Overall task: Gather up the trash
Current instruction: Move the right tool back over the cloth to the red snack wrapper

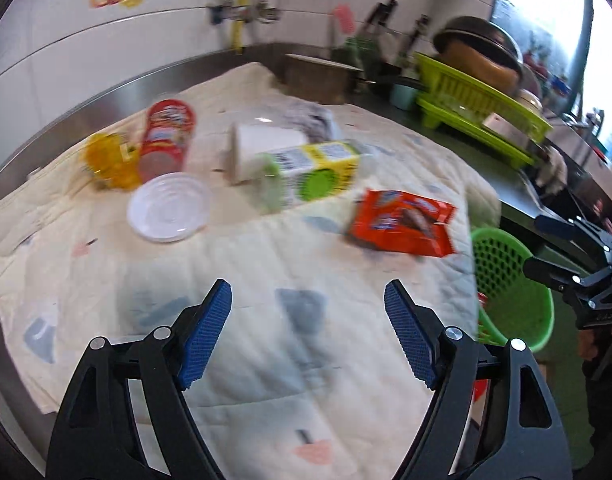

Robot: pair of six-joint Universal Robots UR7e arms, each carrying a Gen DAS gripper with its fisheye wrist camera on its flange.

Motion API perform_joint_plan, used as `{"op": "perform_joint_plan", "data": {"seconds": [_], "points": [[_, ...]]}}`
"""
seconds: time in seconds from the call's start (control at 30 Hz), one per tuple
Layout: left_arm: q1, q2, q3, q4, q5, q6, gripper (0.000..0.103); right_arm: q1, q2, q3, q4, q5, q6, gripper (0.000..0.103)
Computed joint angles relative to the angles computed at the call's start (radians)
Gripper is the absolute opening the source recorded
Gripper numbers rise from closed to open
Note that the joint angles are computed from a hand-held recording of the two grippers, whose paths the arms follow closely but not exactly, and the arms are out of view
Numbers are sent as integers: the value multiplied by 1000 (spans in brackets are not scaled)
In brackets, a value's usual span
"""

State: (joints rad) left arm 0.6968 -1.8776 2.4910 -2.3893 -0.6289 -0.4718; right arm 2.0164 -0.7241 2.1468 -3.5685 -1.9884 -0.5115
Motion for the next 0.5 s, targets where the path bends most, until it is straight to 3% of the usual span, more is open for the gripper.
{"op": "perform_joint_plan", "data": {"seconds": [0.23, 0.5], "points": [[52, 12, -26, -54, 12, 86, 78, 25, 86, -165, 150, 4, -127, 95], [142, 109, -97, -215, -46, 311, 78, -5, 158, -316, 334, -9, -191, 95]]}}
